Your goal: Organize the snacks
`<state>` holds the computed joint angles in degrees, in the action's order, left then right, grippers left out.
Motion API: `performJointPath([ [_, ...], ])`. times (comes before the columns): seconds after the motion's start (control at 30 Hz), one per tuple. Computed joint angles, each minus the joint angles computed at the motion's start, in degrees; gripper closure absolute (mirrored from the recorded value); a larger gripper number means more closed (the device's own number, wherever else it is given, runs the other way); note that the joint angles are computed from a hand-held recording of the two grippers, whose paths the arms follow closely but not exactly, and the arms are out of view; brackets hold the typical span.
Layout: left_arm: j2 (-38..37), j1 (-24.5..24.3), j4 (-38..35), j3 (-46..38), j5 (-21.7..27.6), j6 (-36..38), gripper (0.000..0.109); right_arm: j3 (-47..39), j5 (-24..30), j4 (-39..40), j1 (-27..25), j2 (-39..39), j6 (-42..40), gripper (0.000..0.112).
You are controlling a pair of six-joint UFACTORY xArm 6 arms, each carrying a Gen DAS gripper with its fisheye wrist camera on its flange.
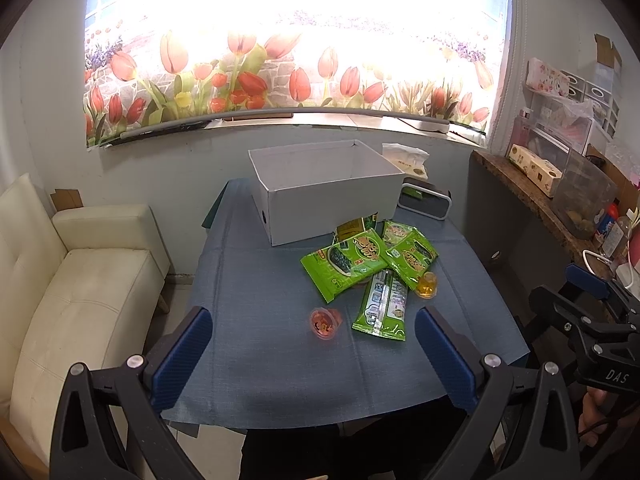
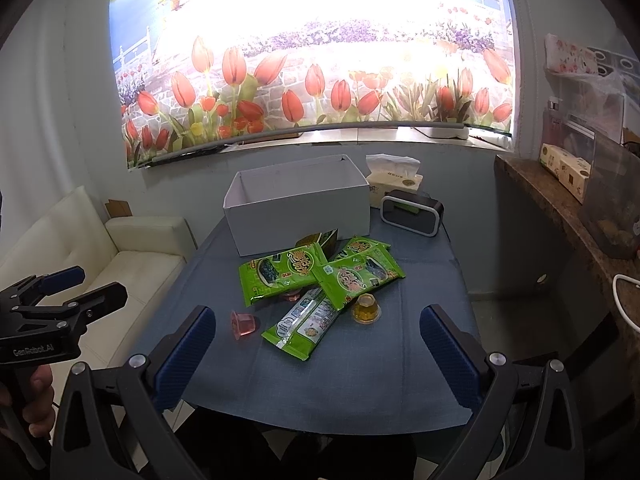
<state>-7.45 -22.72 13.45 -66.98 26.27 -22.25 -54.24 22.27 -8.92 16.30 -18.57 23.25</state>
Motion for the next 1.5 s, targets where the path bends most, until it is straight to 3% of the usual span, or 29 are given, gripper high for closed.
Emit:
performJointPath([
  [0.17,0.08,0.14,-0.48,0.24,-0.31,0.43,0.006,-1.28,-1.01,8.83,-0.58,3.82,-5.85,0.009],
  [0.27,0.11,0.35,-1.19,0.55,-0.67,1.17,0.006,-5.28,-0.43,20.17,-1.99,10.01,-12.00,0.009],
  [0.43,0.05,0.93,-3.09,1.35,-0.97,2.45,0.006,-22.15,9.48,38.00,-6.59,27.76,-16.37,0.009],
  [0.73,1.13,2.32,-5.26,2.10,-1.08,4.91,0.006,-55.82,26.97,32.43,-10.79,55.52,1.98,0.009],
  [0.87,1.56,3.30,-6.46,2.34,-1.37,6.35,0.006,-67.04,33.02,32.02,-11.07,63.03,5.23,0.009],
  [1.07,2.52,4.40,-8.63,2.01,-1.41,7.95,0.006,-75.73,38.17,30.18,-10.61,68.51,9.12,0.009],
  [1.13,2.73,4.51,-9.08,1.99,-1.39,8.23,0.006,-76.82,38.31,30.71,-10.46,69.55,9.00,0.011],
  [1.23,2.67,4.55,-8.55,2.18,-1.29,7.80,0.006,-81.83,41.12,27.74,-10.34,72.63,11.48,0.038],
  [1.5,4.49,4.75,-11.08,1.13,-2.02,10.74,0.006,-68.42,33.25,30.37,-9.78,63.65,6.16,0.047],
])
